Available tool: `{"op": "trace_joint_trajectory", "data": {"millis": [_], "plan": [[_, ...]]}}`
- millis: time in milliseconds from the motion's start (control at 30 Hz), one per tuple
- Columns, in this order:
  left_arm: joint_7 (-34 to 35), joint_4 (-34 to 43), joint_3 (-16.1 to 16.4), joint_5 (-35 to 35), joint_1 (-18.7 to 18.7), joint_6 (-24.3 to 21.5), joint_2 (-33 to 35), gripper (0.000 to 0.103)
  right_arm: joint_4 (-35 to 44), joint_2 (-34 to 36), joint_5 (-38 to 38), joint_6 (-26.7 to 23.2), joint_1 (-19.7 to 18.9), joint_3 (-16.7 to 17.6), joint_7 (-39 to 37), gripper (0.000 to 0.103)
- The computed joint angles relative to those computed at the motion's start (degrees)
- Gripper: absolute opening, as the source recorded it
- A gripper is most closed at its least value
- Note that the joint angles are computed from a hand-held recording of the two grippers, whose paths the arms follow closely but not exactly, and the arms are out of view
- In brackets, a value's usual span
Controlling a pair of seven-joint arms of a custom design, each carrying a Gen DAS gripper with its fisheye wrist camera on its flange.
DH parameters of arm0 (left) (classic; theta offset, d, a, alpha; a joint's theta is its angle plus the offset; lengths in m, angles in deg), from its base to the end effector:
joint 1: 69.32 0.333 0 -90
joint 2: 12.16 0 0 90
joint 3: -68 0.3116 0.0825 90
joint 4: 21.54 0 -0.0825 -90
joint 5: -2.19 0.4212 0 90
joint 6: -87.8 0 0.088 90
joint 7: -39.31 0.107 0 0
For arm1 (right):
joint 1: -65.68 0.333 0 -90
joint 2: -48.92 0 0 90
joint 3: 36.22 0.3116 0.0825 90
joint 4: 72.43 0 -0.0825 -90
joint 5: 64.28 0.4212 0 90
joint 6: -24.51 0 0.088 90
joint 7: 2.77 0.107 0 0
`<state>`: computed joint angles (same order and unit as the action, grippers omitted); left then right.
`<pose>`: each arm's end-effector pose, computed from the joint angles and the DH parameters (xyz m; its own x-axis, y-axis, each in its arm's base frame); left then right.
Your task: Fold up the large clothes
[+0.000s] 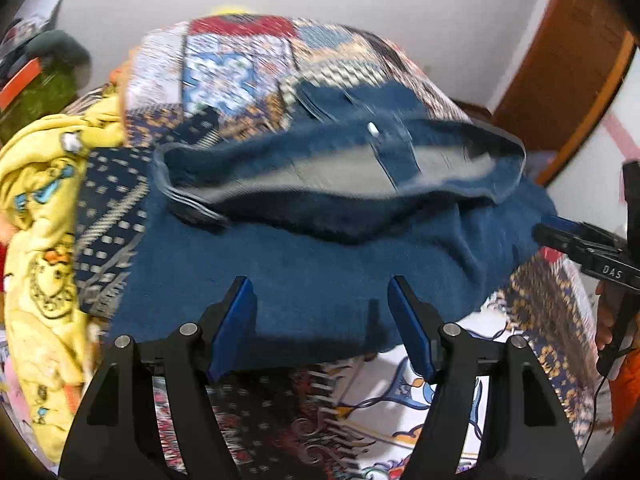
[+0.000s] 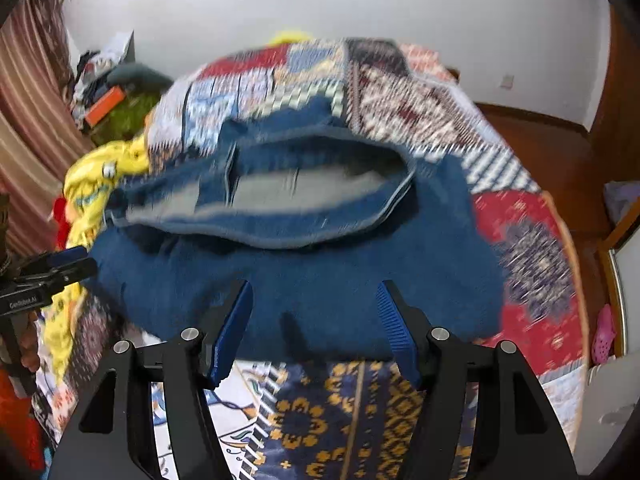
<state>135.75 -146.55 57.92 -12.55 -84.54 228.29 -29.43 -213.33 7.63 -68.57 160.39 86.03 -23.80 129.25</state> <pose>0.4900 -0.2400 0.5602 -0.4308 -0.8928 0.1316 -0.7860 0.2995 -0.5408 0.3491 0.2411 0.5910 -0.0588 -0.9737 -0.2200 -0.8064 0.1762 -0.5645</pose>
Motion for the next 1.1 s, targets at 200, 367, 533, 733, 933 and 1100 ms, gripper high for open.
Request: {"op": "trace_joint_trajectory", "data": {"millis": [200,367,533,733,933,1100], "plan": [[-5.8,1.6,-2.8,6.4,0.8,4.9,5.7,0.069,1.9,6.5,-0.8,1.8,-0.1,0.5,-0.5,0.061],[-10.1,9.5,-3.4,13.4,1.6,6.4,13.6,0.069,6.8,13.4,-3.6,3.7,-1.2,-0.3,-2.0,0.063],[-12.2,22.9,-2.4,14.4,1.9,2.6,23.7,0.071,13.9,20.6,-8.1,2.9,-4.4,-1.1,-1.0,0.063],[-23.4,28.6,0.1,27.9,1.4,4.2,25.9,0.071,15.8,19.6,-19.7,0.2,-9.1,0.5,10.8,0.063],[-16.9,21.3,-0.5,21.6,4.6,7.1,18.6,0.071,10.6,12.4,-15.6,3.2,-6.3,-1.7,8.4,0.063],[-9.7,14.4,-0.6,14.9,4.9,6.0,12.8,0.071,9.1,11.0,-12.2,4.1,-4.1,-0.8,3.8,0.064]]}}
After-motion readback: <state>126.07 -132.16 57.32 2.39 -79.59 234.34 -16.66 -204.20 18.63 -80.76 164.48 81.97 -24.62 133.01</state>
